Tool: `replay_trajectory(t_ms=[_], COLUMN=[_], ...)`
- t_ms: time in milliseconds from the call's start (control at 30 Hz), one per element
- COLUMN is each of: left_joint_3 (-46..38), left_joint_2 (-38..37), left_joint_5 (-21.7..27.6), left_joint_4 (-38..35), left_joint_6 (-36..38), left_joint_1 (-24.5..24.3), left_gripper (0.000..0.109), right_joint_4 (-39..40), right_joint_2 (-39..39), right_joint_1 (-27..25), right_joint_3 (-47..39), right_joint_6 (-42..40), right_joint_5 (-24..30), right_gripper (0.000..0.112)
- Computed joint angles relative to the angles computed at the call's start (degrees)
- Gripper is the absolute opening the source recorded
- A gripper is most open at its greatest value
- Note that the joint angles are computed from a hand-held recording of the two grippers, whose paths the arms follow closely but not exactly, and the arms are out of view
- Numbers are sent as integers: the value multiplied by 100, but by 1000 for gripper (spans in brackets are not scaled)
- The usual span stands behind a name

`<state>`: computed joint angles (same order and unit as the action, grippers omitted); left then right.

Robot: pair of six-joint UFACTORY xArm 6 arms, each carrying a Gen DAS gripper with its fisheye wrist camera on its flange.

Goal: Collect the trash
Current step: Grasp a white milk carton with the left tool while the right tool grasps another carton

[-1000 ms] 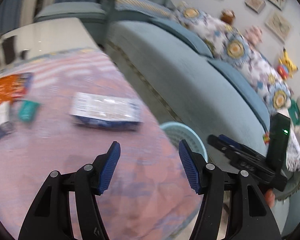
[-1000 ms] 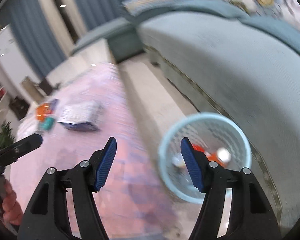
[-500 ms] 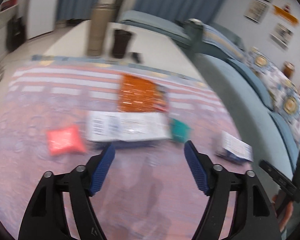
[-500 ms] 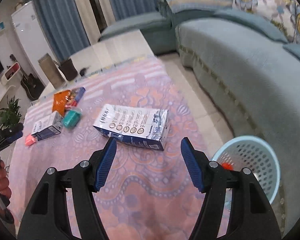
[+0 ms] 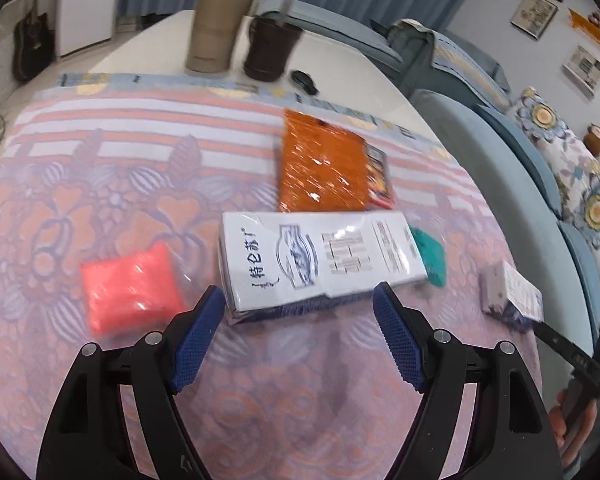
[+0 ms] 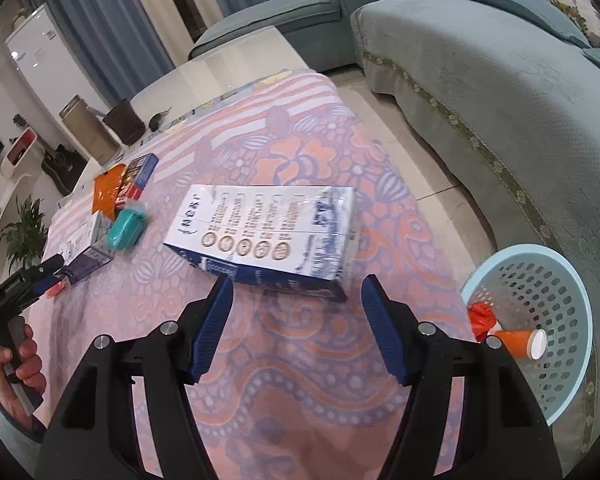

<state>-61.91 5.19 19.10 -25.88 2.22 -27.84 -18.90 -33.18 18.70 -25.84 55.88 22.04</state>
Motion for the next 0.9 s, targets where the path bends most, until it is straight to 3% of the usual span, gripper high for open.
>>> replay_trajectory(t_ms=[233, 467, 600, 700, 900], left_joint_3=[309, 533, 570, 247, -742], left_joint_2=[-403, -857, -937, -576, 379], left_joint_5=[241, 720, 190, -94, 363], left_joint_4=[-1750, -2435, -1558, 11, 1559], left_joint_6=[1604, 2663, 2104, 922, -148], left_joint_1=[-458, -842, -920, -776, -488], left_gripper=[74, 74, 80, 85, 85], right_joint_4=[276, 250, -331, -339, -231], right_joint_2=[179, 34, 5, 309, 1154], right_joint_1=[391, 893, 779, 515, 185], right_joint_3=[-102, -219, -416, -700, -1290], right_joint_6=[-336, -864, -635, -852, -1342], right_joint_5=[-251, -210, 75, 131, 162], right_gripper=[63, 63, 63, 69, 70])
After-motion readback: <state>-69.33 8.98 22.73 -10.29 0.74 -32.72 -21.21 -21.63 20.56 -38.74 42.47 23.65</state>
